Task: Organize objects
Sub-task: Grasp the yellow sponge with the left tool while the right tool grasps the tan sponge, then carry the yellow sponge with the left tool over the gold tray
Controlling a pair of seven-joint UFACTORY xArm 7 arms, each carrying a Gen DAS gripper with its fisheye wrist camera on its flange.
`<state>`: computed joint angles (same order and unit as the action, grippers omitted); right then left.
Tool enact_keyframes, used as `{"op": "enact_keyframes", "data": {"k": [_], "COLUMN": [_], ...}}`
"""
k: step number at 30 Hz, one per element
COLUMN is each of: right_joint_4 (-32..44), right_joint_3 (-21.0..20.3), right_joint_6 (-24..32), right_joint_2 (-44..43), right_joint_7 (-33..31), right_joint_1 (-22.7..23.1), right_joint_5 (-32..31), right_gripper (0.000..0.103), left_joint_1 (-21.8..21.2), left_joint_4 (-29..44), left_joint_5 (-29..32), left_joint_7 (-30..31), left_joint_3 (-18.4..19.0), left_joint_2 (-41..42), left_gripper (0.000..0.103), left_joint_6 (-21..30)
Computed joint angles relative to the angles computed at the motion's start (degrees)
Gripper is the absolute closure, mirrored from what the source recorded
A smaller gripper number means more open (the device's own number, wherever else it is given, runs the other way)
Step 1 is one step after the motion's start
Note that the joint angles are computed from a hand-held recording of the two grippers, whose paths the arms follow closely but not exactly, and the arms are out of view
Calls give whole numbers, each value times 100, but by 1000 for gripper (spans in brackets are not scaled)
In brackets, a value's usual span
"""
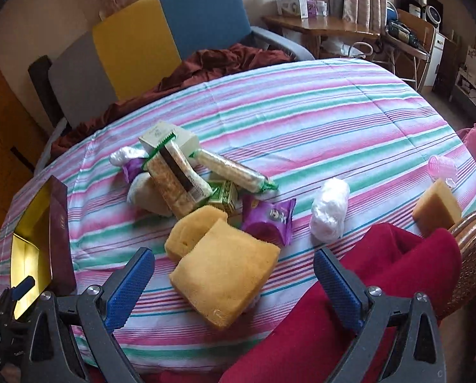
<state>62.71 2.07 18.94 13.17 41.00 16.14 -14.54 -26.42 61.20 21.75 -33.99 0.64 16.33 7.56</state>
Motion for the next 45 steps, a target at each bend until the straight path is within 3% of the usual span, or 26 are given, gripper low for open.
{"op": "enact_keyframes", "data": {"k": [2,6,7,8,9,11,13,14,15,16,19,25,28,30,36,41,43,44,45], "right_joint_4": [157,431,526,603,605,540,410,293,178,29,-298,-411,-553,-586,-666,-700,-708,-719,-728], "right_joint_3": [103,6,-14,-12,45,168,75,46,-8,-109,-395,-852,-868,-651,-886,-493,-437,-489,-495], "right_joint_6": [217,507,673,812,805,730,605,432,230,-24,-639,-1227,-1622,-1647,-1852,-1921,-1937,-1941,-1953], "right_joint_2": [150,381,427,457,458,434,356,283,203,96,-151,-66,-62,-42,-37,-19,-13,-17,-18], "right_joint_7": [-198,-187,-218,-304,-482,-783,-757,-714,-612,-394,261,1354,1450,1149,976,380,202,175,126], "right_joint_1": [-83,45,81,103,65,-74,-42,-71,-91,-63,8,215,155,-35,191,-135,-173,-112,-101], "right_joint_5": [259,89,21,-45,-7,310,240,273,277,185,-229,-1090,-1051,-720,-469,101,286,322,375], "right_gripper": [2,2,8,14,39,41,45,46,46,46,46,46,46,46,46,46,46,46,46], "left_joint_1": [77,318,372,527,653,1099,1553,1897,2028,1990,1469,1080,1008,916,585,336,290,394,396], "left_joint_4": [48,177,231,274,303,358,394,469,568,717,1132,2105,2574,2914,4217,5335,5819,5896,5733], "left_joint_5": [-107,-505,-643,-867,-1072,-1606,-2052,-2325,-2493,-2588,-2609,-3055,-3379,-3524,-3858,-4057,-4127,-4130,-4370], "left_joint_7": [155,662,804,1059,1296,1916,2458,2759,2897,2938,2832,3111,3365,3530,3831,3764,3743,3756,3891], "left_joint_3": [-126,-468,-560,-764,-933,-1502,-2076,-2501,-2686,-2686,-2221,-2126,-2238,-2265,-2262,-2099,-2078,-2249,-2183], "left_joint_2": [20,165,232,296,354,493,651,778,866,961,1158,1677,1960,2170,3039,3767,4092,4201,4108], "left_gripper": [0,0,0,0,0,0,0,0,0,0,0,0,0,0,3,22,43,43,47], "left_joint_6": [21,-6,-20,-49,-85,-168,-368,-346,-254,-109,173,719,868,1004,1599,2218,2639,2729,2614]}}
